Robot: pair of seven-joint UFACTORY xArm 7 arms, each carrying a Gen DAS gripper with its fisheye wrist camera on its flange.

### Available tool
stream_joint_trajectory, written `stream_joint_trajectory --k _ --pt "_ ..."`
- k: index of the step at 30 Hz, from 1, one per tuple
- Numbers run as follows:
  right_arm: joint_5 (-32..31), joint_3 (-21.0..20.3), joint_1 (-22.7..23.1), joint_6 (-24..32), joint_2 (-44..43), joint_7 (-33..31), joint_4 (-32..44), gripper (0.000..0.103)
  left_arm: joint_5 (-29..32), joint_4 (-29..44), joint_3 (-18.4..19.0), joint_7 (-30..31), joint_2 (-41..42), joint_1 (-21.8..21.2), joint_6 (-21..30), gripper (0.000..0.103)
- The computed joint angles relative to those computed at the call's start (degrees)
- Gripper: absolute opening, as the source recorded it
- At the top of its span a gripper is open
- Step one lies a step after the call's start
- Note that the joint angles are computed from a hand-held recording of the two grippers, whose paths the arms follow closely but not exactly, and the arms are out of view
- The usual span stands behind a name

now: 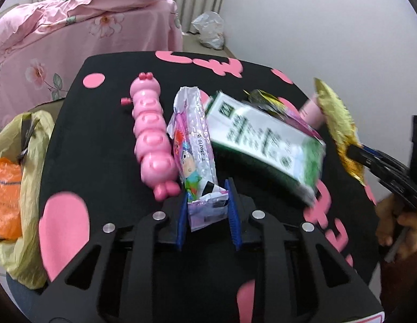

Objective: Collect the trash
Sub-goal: 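Grasp the pink cartoon tissue pack with left gripper while right holds the snack wrapper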

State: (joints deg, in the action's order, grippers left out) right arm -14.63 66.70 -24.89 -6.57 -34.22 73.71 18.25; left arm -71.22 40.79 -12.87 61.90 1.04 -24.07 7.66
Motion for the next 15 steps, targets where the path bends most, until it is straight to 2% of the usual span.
stream_joint_trajectory --k 2,3,4,6,7,10,12,13,15 --pt "0.27 0.45 0.41 -0.03 0.01 0.59 -0.26 0.024 1.0 -2.9 1.19 1.32 -4.0 0.71 6.77 0.026" --pt "0.39 0.81 0.69 0.24 -0.19 0.99 -0.4 0.024 0.9 -3.86 1.93 2.34 -5.44 0.67 9.62 0.03" --pt "0.43 1.39 0.48 0.29 -0.35 1.46 -0.37 0.024 -0.75 -5.21 3.15 5.24 -7.65 0.65 13.91 0.043" --pt "0.62 1.77 0.69 -0.11 -0.82 2.53 -0.82 0.024 -3.22 -6.71 4.35 8.72 -10.02 0.16 17.03 0.06" --pt "0.83 1.94 0.73 -0.75 -1.07 3.18 -1.16 0.024 -4.83 -7.63 4.87 11.04 -11.38 -0.13 18.29 0.062" --pt "1.56 2.0 2.02 -1.26 -2.28 4.83 -2.06 0.024 -10.12 -8.6 5.23 14.67 -12.84 -0.8 17.37 0.064" --pt "1.52 1.71 3.1 -0.54 -2.83 5.45 -2.38 0.024 -11.8 -7.7 4.55 12.37 -11.45 -0.73 14.93 0.077" --pt "1.45 1.66 3.65 0.06 -3.15 5.84 -2.47 0.024 -11.22 -7.16 3.89 10.3 -10.37 -0.78 13.42 0.081" --pt "1.1 1.66 4.15 0.6 -3.46 6.77 -2.65 0.024 -5.03 -6.55 2.37 4.0 -8.48 -1.1 11.27 0.081"
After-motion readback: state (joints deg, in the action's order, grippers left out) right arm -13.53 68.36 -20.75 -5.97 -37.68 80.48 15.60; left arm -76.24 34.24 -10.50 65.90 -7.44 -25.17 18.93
